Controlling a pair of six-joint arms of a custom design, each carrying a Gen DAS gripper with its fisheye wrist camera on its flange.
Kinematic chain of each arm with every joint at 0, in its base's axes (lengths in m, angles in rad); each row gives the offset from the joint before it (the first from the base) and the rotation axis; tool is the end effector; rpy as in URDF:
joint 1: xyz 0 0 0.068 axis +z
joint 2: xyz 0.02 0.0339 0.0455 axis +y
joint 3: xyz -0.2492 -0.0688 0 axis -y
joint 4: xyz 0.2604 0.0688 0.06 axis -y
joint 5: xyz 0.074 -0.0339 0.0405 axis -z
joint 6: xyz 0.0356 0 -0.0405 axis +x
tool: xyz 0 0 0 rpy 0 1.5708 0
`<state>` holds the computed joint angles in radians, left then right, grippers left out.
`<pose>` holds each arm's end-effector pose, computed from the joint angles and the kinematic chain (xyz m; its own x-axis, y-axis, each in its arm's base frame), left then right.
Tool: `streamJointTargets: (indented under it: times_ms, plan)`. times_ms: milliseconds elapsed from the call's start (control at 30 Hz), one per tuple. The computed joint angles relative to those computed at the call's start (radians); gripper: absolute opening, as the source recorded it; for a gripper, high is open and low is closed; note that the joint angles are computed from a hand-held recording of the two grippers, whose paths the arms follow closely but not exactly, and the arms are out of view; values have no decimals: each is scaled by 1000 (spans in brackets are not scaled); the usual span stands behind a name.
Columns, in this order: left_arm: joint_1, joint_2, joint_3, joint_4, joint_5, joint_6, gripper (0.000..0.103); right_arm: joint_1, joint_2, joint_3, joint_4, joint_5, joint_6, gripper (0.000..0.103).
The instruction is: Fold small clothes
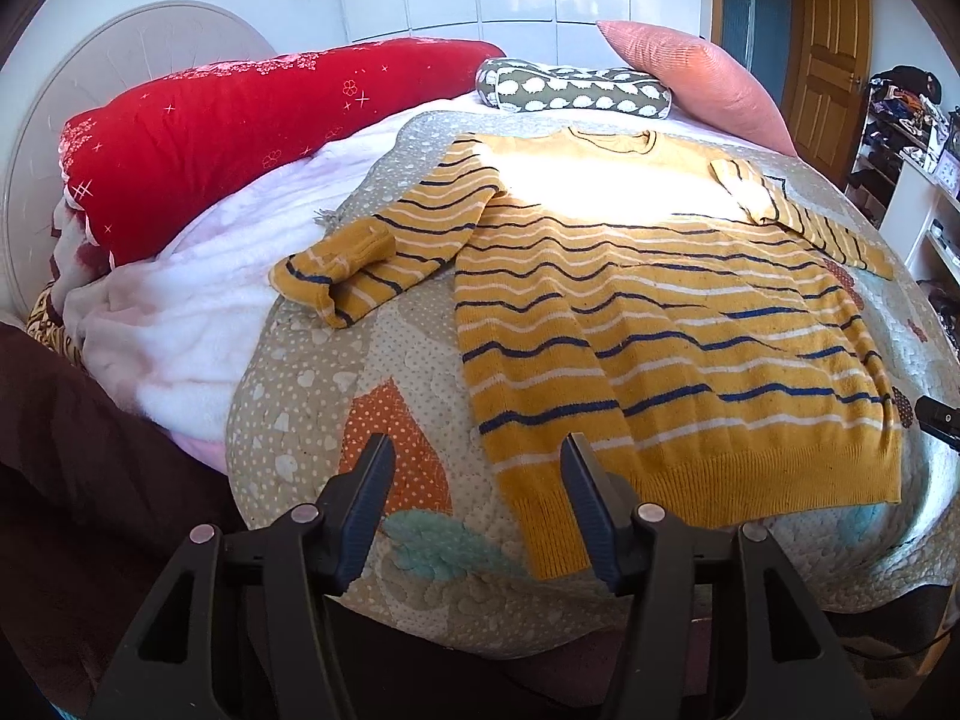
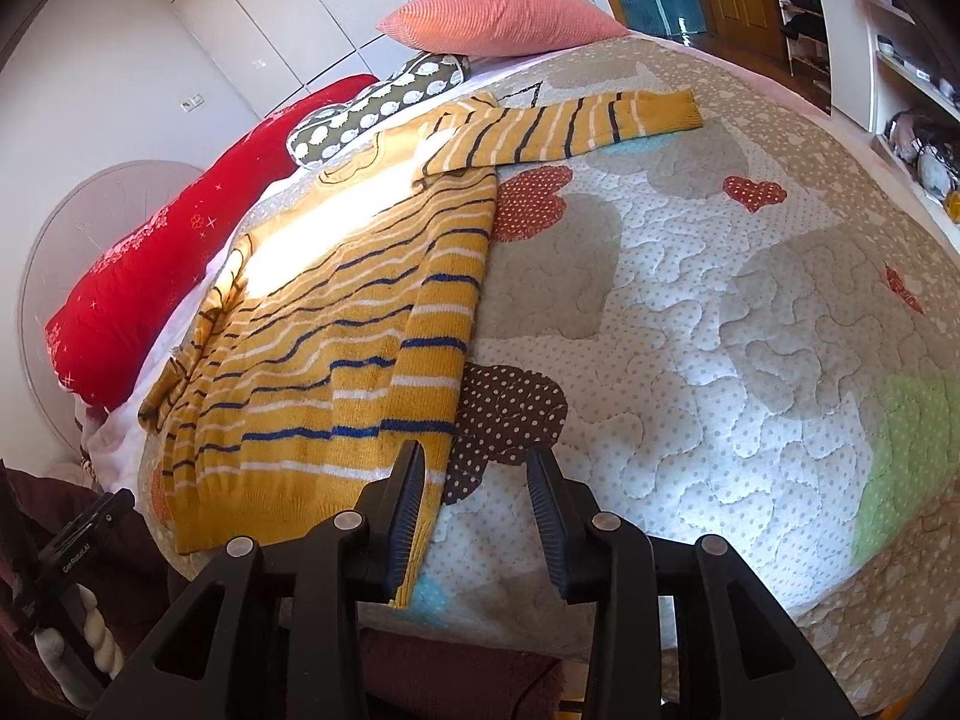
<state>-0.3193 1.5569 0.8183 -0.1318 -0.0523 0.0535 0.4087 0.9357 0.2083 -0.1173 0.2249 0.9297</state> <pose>0.3045 -0.0987 0.1480 -0.7099 0.2909 -0.6415 0.3199 0.9445 0.0744 0.1672 0.0637 0.1045 -0.6120 0.5863 -0.5307 0.3995 0.8084 0.4324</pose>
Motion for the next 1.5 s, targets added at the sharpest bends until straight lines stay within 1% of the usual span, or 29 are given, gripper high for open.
streamJointTargets:
  times_ms: [233,267,333,400,467,533,633,700,767,833,867,900,933,1033,1100,1200,1267,1400,1433,1500]
  plan:
    - [-42,95,120,-23,-10,14,57,-258,83,18,142,-178,-121,39]
    - [-50,111,139,-27,-8,9,58,-308,105,29,167,-217,-140,40]
    - [-63,141,173,-33,3,-5,60,-415,181,59,239,-308,-179,45]
    - [-77,167,195,-33,12,-17,60,-536,300,107,326,-400,-210,51]
    - [-88,188,207,-27,24,-28,60,-665,453,177,413,-488,-201,52]
    - [-92,212,223,-28,33,-34,61,-782,624,267,495,-583,-157,52]
    - [-87,256,259,-43,43,-39,62,-874,836,426,533,-645,-78,52]
    - [-73,287,295,-62,60,-48,62,-899,920,502,568,-653,-34,52]
    - [-55,318,343,-82,97,-62,62,-896,954,560,558,-618,-18,52]
    - [-43,350,398,-94,120,-76,62,-880,967,612,512,-577,-32,52]
    - [-38,364,422,-92,124,-81,62,-872,965,638,471,-545,-57,44]
    - [-35,377,443,-86,123,-89,62,-860,958,666,422,-509,-92,17]
    - [-32,392,464,-78,118,-97,62,-845,945,690,380,-472,-124,8]
    - [-15,449,537,-74,108,-122,62,-792,888,733,323,-416,-180,7]
    - [5,486,586,-88,113,-143,62,-741,864,775,292,-414,-225,7]
    - [36,527,643,-117,140,-171,62,-613,880,896,242,-435,-271,7]
    - [54,545,673,-129,150,-180,62,-512,953,1021,204,-455,-291,7]
    - [87,594,758,-162,212,-204,63,-344,1199,1336,116,-508,-293,7]
    - [92,614,790,-174,230,-210,64,-319,1268,1410,107,-555,-290,7]
    - [97,661,865,-212,266,-217,67,-288,1427,1585,71,-713,-247,9]
